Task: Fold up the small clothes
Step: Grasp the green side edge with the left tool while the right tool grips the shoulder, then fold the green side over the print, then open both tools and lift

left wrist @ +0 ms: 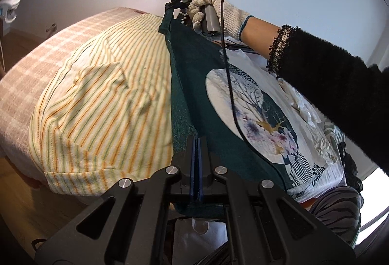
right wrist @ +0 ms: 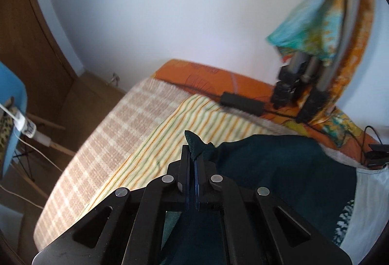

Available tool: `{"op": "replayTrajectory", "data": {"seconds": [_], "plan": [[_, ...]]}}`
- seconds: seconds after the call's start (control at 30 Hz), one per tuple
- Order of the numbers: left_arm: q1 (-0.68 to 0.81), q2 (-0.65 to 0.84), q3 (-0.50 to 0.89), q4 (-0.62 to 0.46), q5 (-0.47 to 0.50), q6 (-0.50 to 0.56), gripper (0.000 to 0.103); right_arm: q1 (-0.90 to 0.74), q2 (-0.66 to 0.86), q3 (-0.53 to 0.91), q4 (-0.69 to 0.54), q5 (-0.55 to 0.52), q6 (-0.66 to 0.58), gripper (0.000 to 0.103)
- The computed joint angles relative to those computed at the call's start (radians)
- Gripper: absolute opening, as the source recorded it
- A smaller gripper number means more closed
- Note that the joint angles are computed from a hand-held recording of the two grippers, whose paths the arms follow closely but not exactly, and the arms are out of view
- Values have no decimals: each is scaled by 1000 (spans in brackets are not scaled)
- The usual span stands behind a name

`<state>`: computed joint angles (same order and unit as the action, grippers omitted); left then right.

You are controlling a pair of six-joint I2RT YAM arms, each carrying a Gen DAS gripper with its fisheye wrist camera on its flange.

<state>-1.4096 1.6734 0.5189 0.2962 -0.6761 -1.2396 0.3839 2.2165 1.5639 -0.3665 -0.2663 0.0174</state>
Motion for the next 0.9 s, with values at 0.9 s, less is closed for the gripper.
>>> {"op": "replayTrajectory", "data": {"seconds": [0.9], "plan": [[74,441,763,-317,351,385,0,-517,95,7,-83,-113,-274,8]]}}
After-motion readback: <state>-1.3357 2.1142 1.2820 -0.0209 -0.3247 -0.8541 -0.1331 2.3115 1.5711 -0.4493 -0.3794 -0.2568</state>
